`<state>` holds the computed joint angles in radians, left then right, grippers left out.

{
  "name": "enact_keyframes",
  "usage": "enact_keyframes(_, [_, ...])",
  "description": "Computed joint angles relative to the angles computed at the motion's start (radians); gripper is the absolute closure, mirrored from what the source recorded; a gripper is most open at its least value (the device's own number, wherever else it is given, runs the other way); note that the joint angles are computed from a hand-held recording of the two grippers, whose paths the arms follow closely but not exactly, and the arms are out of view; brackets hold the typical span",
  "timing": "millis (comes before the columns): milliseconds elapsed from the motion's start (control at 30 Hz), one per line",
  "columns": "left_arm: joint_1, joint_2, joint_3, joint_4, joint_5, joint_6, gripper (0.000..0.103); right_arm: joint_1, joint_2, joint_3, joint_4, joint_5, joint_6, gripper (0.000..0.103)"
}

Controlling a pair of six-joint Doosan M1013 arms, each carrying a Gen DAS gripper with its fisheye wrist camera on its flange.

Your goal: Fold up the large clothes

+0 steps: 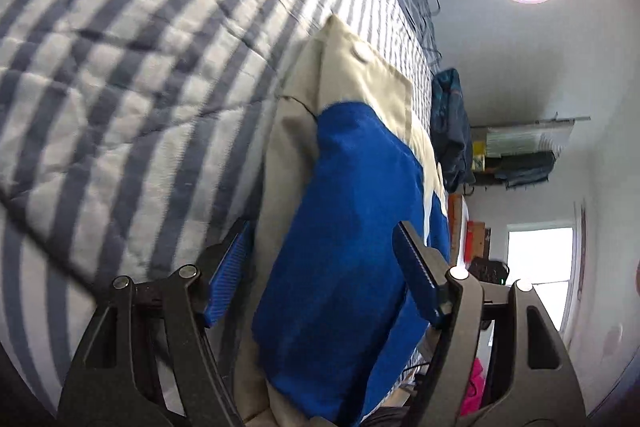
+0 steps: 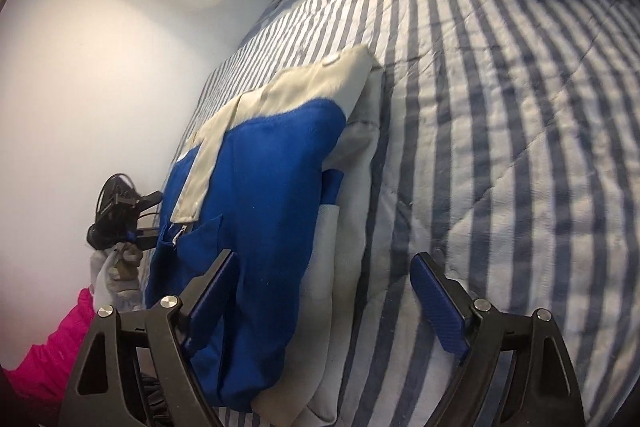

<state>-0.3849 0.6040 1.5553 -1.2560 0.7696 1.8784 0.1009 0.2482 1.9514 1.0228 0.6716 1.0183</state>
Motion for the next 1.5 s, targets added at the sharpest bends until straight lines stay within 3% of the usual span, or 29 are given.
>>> enact_keyframes(300, [-0.017,0.025,-0.044,0.026,0.010,-0.023,0.031,-0.008,0.071,-0.026,0.216,0.089,-0.174,0.022])
enact_keyframes(400, [-0.027,0.032,-0.063,0.069,0.000,-0.053,0.035,0.008,0.082,-0.041,0.221,0.076,-0.180,0.022])
enact_keyframes(467, [-0.035,0.031,-0.071,0.115,-0.016,-0.086,0.044,0.020,0.090,-0.052,0.218,0.067,-0.174,0.023])
enact_keyframes(600, [-0.059,0.021,-0.089,0.260,-0.052,-0.169,0.055,0.033,0.081,-0.049,0.178,0.045,-0.125,0.047])
enact_keyframes(733, [-0.091,0.002,-0.099,0.423,-0.097,-0.239,0.068,0.052,0.067,-0.054,0.121,0.011,-0.073,0.061])
enact_keyframes(800, [-0.104,-0.007,-0.100,0.485,-0.117,-0.271,0.073,0.073,0.056,-0.063,0.062,-0.019,-0.030,0.068])
enact_keyframes(1033, [-0.156,-0.045,-0.102,0.742,-0.179,-0.403,0.087,0.147,0.034,-0.108,-0.235,-0.099,0.221,0.076])
enact_keyframes(1367, [-0.215,-0.107,-0.080,0.917,-0.256,-0.453,0.091,0.252,-0.004,-0.185,-0.754,-0.109,0.570,0.079])
enact_keyframes(1500, [-0.250,-0.124,-0.079,0.982,-0.274,-0.472,0.092,0.263,-0.029,-0.183,-0.863,-0.096,0.656,0.079])
